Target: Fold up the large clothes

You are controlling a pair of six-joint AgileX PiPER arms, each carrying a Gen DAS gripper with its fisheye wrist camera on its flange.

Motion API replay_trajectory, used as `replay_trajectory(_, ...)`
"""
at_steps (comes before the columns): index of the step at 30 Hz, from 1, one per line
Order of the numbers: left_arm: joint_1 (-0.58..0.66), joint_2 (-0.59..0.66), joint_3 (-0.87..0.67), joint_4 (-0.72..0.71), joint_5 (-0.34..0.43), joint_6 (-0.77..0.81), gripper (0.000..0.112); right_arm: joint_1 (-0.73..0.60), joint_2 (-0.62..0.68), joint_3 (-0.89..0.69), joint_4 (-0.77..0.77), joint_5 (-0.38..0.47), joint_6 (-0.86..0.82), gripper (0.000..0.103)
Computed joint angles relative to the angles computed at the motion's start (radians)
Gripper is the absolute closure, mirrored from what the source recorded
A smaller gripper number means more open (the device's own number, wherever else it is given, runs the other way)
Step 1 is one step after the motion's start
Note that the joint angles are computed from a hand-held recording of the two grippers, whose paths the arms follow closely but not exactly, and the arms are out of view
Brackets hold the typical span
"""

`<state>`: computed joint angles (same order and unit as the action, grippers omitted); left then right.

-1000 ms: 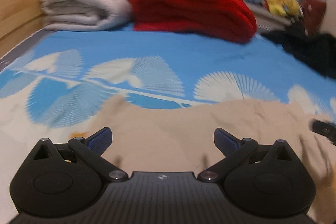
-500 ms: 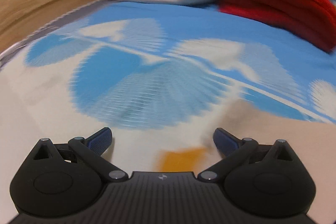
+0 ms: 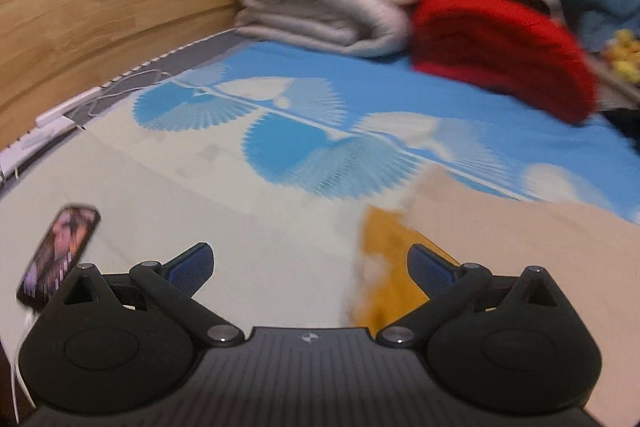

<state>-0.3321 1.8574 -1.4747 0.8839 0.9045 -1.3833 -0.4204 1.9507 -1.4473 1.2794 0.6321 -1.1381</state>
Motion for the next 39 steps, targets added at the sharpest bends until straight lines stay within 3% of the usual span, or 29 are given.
replay_trajectory(3, -0.173, -0.100, 0.175, 0.107, 0.036, -0.185, 0.009, -0.057, -0.165, 0.273, 0.108, 0.102, -0.136, 0.009)
replay_trajectory(6, -0.363, -0.109, 0.281, 0.175, 0.138, -0.359, 0.009, -0.079, -0.239, 0.463, 0.137, 0.173, -0.261, 0.009)
replay_trajectory(11, -0.499, -0.053, 0.338, 0.106, 0.168, -0.475, 0.009, -0.043, -0.296, 0.669, 0.172, 0.120, -0.457, 0.009)
replay_trajectory(13, -0.519, -0.048, 0.353, 0.101, 0.160, -0.489, 0.009, -0.051, -0.283, 0.672, 0.133, 0.128, -0.448, 0.009)
replay_trajectory(18, -0.549, -0.047, 0.379, 0.135, 0.217, -0.547, 0.009, -0.051, -0.289, 0.709, 0.205, 0.135, -0.555, 0.009)
replay_trajectory(34, -0.465, -0.059, 0.382, 0.116, 0.132, -0.522, 0.009, -0.035, -0.192, 0.653, 0.209, 0.121, -0.547, 0.009)
replay_trajectory(37, -0.452, -0.066, 0.378, 0.101, 0.121, -0.512, 0.009, -0.046, -0.177, 0.628, 0.226, 0.113, -0.487, 0.009)
replay_trajectory(39, -0.431, -0.080, 0.375, 0.087, 0.123, -0.495, 0.009, -0.071, -0.138, 0.573, 0.228, 0.100, -0.346, 0.009)
